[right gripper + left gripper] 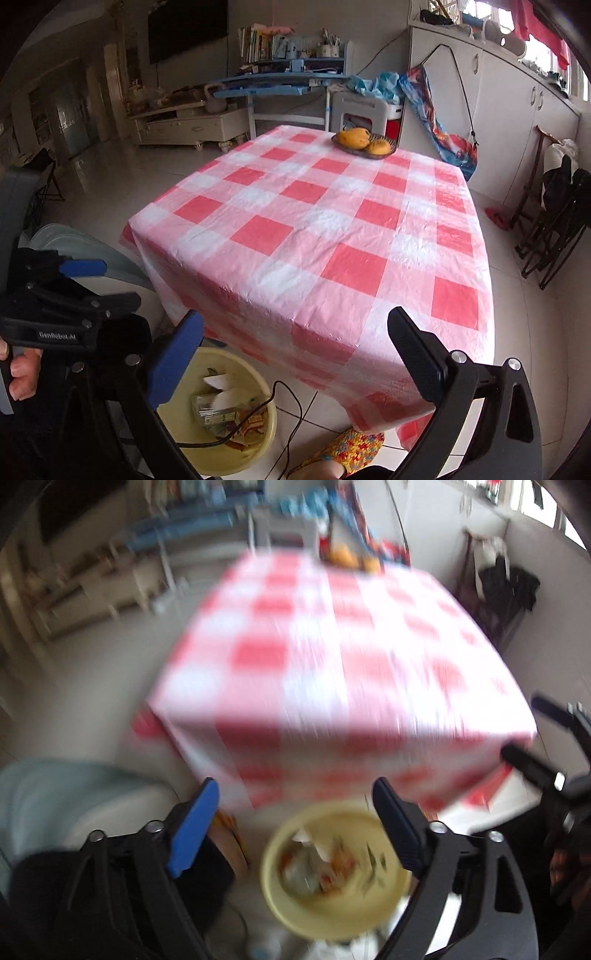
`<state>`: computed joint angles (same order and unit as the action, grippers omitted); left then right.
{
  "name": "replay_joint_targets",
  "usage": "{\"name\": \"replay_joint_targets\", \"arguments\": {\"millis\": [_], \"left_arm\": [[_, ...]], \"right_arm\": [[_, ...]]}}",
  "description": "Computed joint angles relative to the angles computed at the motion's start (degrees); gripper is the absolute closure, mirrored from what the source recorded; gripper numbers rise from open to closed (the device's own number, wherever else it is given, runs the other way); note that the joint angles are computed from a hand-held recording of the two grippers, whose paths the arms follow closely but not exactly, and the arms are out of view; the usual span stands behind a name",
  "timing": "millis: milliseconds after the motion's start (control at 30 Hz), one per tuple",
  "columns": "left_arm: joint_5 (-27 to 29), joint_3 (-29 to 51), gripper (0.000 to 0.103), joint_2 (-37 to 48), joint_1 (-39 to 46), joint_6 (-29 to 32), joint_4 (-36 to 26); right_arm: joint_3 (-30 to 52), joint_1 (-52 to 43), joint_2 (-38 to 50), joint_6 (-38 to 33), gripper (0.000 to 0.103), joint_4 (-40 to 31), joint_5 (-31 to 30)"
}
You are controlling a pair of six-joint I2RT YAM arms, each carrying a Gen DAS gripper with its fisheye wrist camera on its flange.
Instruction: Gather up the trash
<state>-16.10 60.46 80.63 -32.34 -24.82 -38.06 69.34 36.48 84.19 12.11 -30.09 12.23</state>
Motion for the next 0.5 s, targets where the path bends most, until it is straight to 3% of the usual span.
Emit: {"name": "replay_joint_targets", "arguments": {"millis": [200, 367, 500], "left_arm": [[-7.52, 4.13, 0.007, -0.46, -0.59, 2.41, 4.17], [-8.61, 8.85, 0.007, 1.66, -0.10, 5.04, 4.93], [-8.57, 8.85, 0.007, 2.94, 0.06, 2.98, 6.50]], "right_arm": [[-0.72, 0.33, 1.15, 0.51, 0.008, 4.83, 2.84], [-1.06, 1.39, 1.14, 0.57, 0.008, 7.32, 6.25], [-1.23, 1.85, 1.48, 0.35, 0.008, 8.88, 8.29]]}}
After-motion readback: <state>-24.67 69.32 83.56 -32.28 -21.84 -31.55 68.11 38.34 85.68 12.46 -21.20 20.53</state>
